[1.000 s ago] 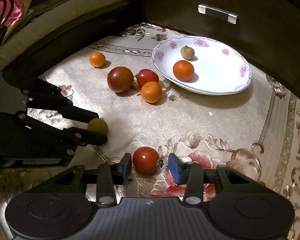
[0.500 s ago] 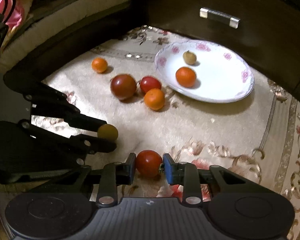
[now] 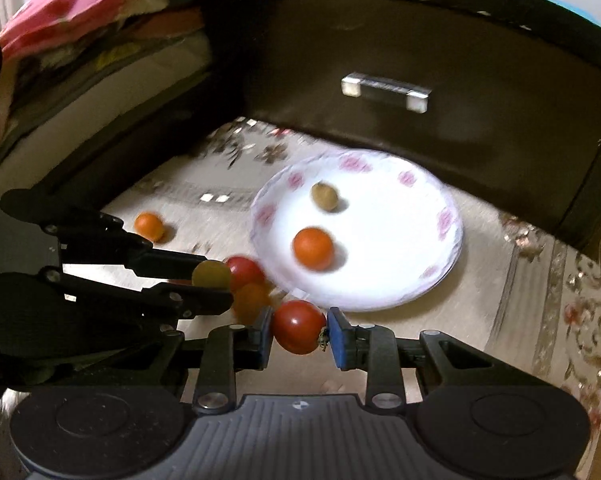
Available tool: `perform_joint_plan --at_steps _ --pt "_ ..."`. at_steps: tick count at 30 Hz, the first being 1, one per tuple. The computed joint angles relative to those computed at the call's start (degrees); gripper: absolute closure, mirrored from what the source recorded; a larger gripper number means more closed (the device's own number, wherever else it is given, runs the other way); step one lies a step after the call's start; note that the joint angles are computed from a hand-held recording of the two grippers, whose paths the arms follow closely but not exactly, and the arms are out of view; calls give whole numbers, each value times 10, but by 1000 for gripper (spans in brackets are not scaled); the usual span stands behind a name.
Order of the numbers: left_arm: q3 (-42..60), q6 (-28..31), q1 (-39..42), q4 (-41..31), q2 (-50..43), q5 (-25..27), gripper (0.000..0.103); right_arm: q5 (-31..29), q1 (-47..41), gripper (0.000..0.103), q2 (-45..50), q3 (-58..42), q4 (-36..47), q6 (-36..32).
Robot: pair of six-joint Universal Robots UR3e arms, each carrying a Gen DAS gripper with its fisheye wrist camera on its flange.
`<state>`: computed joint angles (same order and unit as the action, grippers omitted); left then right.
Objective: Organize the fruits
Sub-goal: 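Carry both fruits over the white plate and open both tools to release them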
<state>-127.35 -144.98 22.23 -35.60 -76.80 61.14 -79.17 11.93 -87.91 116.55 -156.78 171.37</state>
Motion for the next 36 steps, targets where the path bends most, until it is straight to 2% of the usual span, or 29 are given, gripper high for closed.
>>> perform_joint_plan --at_steps 6,15,24,36 --pt "52 -46 -44 87 -99 35 73 -3 -14 76 57 -43 -30 5" --pt "80 -71 -67 150 -177 64 73 -9 -16 76 121 -84 -53 4" --pt "93 -89 -74 172 -207 68 73 1 -25 74 149 -100 -69 9" --pt "91 -97 -69 174 -200 65 72 -3 -25 71 147 -97 -83 15"
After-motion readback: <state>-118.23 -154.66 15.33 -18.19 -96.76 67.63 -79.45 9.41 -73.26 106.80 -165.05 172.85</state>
